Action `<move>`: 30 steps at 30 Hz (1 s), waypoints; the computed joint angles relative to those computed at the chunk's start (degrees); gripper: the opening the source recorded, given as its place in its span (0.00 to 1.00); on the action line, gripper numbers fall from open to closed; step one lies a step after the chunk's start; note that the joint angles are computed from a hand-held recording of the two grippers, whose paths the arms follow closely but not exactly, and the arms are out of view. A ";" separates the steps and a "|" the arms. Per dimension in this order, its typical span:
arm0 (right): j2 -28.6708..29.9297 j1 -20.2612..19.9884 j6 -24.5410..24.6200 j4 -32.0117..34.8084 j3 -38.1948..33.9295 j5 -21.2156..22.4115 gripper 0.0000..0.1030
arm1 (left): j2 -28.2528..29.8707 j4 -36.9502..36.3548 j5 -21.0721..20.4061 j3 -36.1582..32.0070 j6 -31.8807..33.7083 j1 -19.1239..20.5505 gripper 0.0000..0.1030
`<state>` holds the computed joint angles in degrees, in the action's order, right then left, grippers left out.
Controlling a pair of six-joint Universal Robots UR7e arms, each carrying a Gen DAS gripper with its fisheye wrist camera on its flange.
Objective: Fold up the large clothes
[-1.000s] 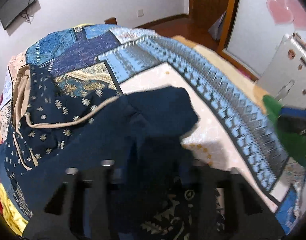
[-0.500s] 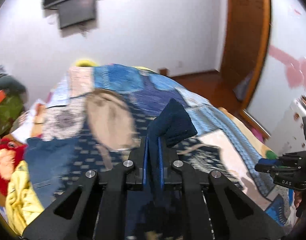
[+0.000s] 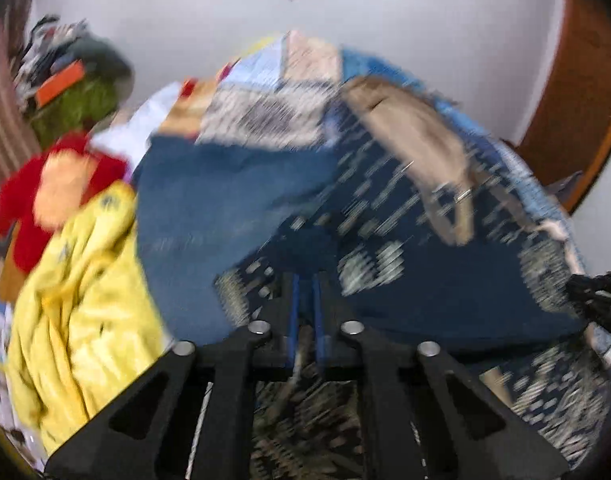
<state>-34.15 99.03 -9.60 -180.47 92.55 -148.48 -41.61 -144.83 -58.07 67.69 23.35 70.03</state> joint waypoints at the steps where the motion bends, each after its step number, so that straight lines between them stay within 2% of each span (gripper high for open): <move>1: -0.09 -0.59 -0.49 -1.43 0.72 1.07 0.12 | -0.18 0.37 0.16 0.33 -0.65 0.65 0.03; 3: -0.97 -1.25 -1.41 -5.30 2.60 3.88 0.12 | -0.53 3.35 -0.16 0.07 -3.39 2.78 0.03; 5: -1.91 -1.65 -0.67 -4.89 3.46 5.24 0.12 | -0.77 5.57 0.81 0.38 -5.05 4.13 0.03; 7: -2.10 -1.63 -0.78 -4.12 3.57 5.06 0.14 | -1.34 7.08 1.61 1.16 -5.89 5.16 0.03; 10: -1.21 -1.04 -2.22 -4.75 3.18 2.74 0.21 | -2.61 8.32 1.69 2.55 -7.24 6.31 0.03; 11: -0.13 -0.65 -3.22 -6.04 2.43 -0.13 0.43 | -3.20 8.39 1.78 3.21 -7.74 6.59 0.03; 12: 2.16 -0.14 -5.88 -9.46 0.73 -5.40 0.84 | -3.35 8.68 1.89 3.31 -8.04 6.68 0.03; 13: 3.40 -0.24 -8.49 -12.94 -0.31 -8.27 0.99 | -3.72 8.81 2.07 3.72 -8.23 6.78 0.03; 14: 3.30 -0.02 -8.69 -14.03 0.09 -8.74 1.00 | -4.20 8.95 2.43 4.21 -8.35 6.76 0.03; 15: 1.92 -0.56 -6.50 -12.75 1.77 -6.80 1.00 | -4.54 8.86 2.73 4.68 -8.19 6.68 0.05; 16: -0.29 -1.11 -1.91 -9.60 3.74 -4.27 1.00 | -4.87 8.80 3.20 5.12 -7.97 6.41 0.09; 18: -3.93 -2.06 5.00 -4.55 6.53 -0.16 1.00 | -5.76 7.58 4.30 6.65 -6.36 5.53 0.21; 20: -5.77 -2.54 7.50 -2.48 7.66 1.77 1.00 | -6.45 5.36 5.02 8.03 -4.25 4.58 0.42; 23: -7.11 -2.25 7.44 -3.47 8.37 3.80 1.00 | -7.01 2.39 4.78 9.10 -1.77 2.87 0.46; 25: -7.45 -1.61 5.95 -4.59 7.86 4.76 1.00 | -6.95 1.96 3.93 8.75 -1.03 1.66 0.47; 28: -7.82 -0.10 3.25 -6.67 6.66 6.80 1.00 | -6.27 0.84 3.14 7.51 0.94 0.09 0.57; 30: -8.00 0.60 1.11 -7.55 5.23 8.50 1.00 | -5.50 -0.47 2.67 6.51 3.04 -1.13 0.58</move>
